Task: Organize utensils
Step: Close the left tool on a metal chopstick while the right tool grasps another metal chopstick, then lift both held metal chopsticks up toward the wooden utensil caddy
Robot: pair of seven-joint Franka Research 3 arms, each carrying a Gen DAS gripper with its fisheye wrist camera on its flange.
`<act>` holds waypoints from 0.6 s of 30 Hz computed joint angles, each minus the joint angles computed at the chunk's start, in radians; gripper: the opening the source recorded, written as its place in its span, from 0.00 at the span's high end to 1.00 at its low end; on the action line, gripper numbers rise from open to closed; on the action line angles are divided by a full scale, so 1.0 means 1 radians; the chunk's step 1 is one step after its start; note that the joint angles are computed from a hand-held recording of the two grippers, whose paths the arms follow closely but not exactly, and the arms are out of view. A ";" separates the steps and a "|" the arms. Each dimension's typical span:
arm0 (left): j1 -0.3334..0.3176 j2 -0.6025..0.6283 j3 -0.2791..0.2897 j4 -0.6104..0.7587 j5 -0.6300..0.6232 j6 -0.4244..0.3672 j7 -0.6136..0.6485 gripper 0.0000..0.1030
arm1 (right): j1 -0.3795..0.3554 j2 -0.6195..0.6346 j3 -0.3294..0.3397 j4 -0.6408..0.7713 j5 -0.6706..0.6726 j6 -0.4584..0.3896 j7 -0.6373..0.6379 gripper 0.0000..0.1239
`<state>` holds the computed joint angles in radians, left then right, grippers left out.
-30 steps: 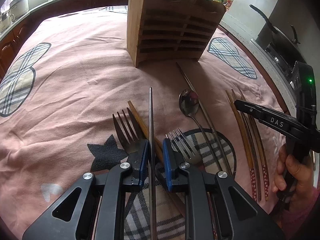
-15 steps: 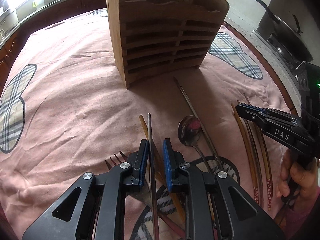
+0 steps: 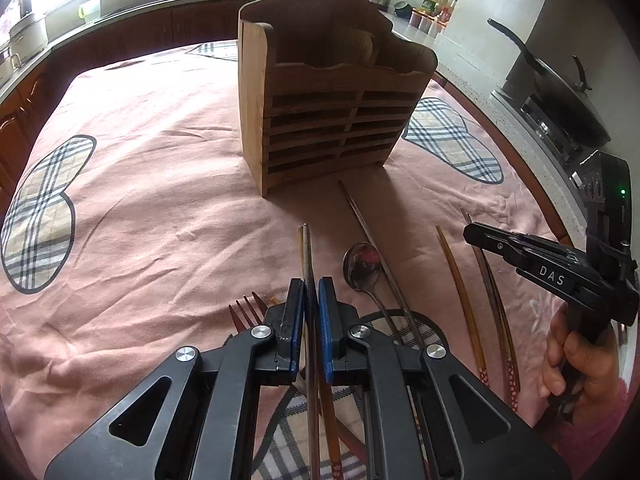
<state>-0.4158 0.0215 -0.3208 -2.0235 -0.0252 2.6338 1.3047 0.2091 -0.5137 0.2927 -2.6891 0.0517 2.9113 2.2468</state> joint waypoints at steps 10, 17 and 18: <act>-0.001 0.004 0.004 -0.038 0.016 0.018 -0.006 0.93 | -0.012 -0.028 0.043 0.007 -0.033 -0.014 0.038 0.97; 0.009 0.024 0.001 -0.035 -0.020 0.016 0.033 0.93 | -0.001 0.000 0.044 0.008 -0.038 -0.005 0.059 0.97; 0.010 0.030 0.001 -0.028 -0.011 0.012 0.029 0.93 | -0.001 0.003 0.044 0.009 -0.041 -0.004 0.061 0.97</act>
<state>-0.4062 0.0514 -0.3195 -2.0516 -0.0361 2.6461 1.3339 0.2076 -0.5105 0.3370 -2.6798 0.0108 2.9074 2.3074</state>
